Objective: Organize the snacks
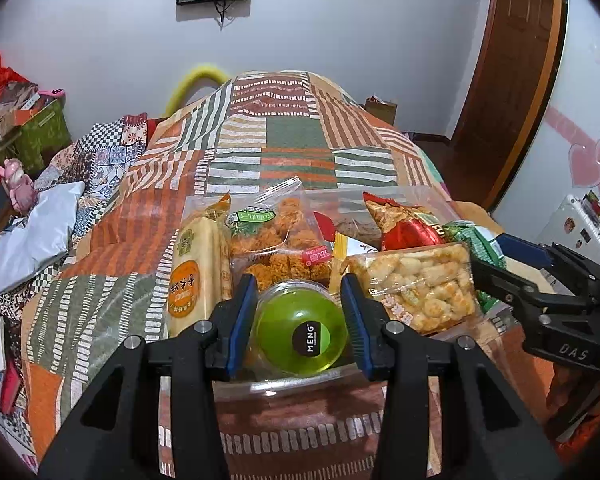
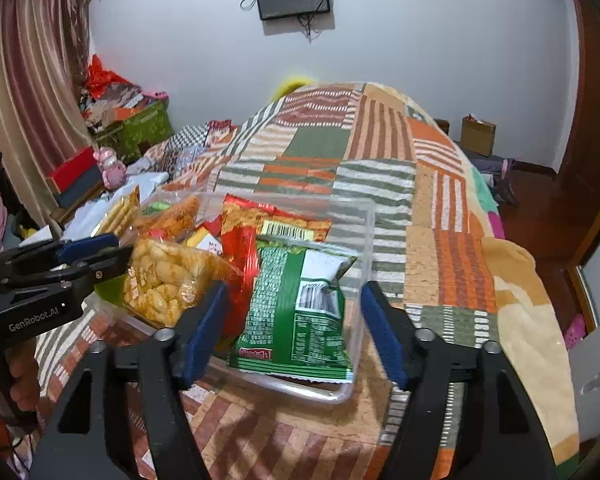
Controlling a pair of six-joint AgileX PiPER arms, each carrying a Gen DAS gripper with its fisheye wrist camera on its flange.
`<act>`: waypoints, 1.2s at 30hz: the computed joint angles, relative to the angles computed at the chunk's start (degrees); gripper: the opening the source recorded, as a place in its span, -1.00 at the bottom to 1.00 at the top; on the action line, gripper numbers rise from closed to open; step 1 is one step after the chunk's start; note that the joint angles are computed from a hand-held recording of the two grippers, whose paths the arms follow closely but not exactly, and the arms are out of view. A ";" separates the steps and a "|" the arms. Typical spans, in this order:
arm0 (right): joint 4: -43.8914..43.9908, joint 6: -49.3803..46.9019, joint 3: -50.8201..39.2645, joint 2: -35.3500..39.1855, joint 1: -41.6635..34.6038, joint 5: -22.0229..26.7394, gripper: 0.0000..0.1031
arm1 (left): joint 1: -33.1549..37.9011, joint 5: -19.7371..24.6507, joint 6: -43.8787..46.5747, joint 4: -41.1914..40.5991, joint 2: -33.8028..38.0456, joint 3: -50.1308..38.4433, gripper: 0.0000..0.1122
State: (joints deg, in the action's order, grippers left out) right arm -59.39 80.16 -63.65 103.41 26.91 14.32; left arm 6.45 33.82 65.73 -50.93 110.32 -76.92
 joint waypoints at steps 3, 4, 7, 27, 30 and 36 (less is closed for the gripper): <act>-3.25 3.66 1.34 -1.67 -0.13 -0.18 0.33 | 0.21 0.55 0.32 -0.65 -1.01 0.59 -0.24; -3.54 4.01 1.58 -2.08 -0.06 -0.07 0.33 | 0.36 0.82 0.66 -1.06 -1.58 0.99 -0.24; -5.84 6.60 2.95 -4.35 0.37 0.52 0.33 | 0.94 1.60 2.46 -3.04 -4.03 2.63 -0.24; -19.62 21.86 11.47 -22.75 16.70 14.47 0.50 | 16.32 13.76 23.71 -24.73 -31.04 22.75 0.29; -20.73 23.42 11.95 -23.47 19.07 16.70 0.55 | 18.73 16.42 25.16 -26.19 -32.82 24.47 0.43; -23.34 27.32 13.15 -23.73 23.30 21.64 0.70 | 21.34 18.94 27.20 -27.30 -34.79 26.44 0.62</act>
